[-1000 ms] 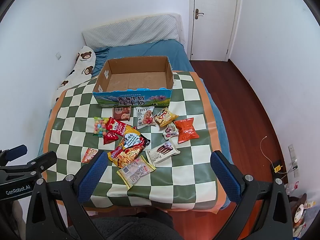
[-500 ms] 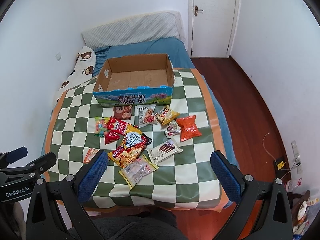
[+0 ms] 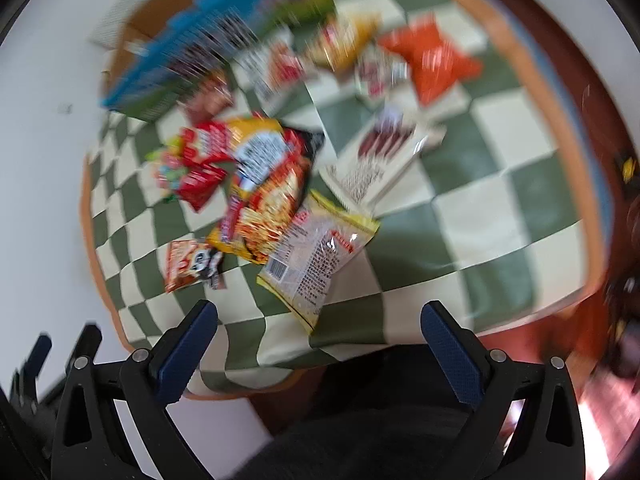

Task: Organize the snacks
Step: 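Grasp the Cheese Buldak noodle bag with left tool while right tool grasps clear bread bag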

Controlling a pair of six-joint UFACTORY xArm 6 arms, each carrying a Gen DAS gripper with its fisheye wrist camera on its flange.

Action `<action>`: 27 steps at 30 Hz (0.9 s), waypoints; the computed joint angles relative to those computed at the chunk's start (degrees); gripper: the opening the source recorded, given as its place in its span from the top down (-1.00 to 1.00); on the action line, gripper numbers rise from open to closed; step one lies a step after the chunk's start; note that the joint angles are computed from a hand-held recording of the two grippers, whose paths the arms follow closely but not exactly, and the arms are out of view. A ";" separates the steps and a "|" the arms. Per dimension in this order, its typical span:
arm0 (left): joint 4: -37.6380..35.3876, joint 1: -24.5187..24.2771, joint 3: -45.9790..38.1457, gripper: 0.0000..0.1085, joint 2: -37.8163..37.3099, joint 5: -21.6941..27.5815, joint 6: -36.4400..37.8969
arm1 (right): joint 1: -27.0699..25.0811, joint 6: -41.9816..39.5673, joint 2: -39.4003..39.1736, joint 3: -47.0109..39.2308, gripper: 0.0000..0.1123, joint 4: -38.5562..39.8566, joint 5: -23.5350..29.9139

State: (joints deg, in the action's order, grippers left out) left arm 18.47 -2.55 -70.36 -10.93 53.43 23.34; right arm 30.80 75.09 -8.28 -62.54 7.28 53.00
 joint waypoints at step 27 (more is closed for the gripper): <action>-15.31 -11.71 -24.47 -0.90 30.26 22.97 13.35 | -0.80 -13.41 9.34 4.79 -0.10 -1.32 -0.20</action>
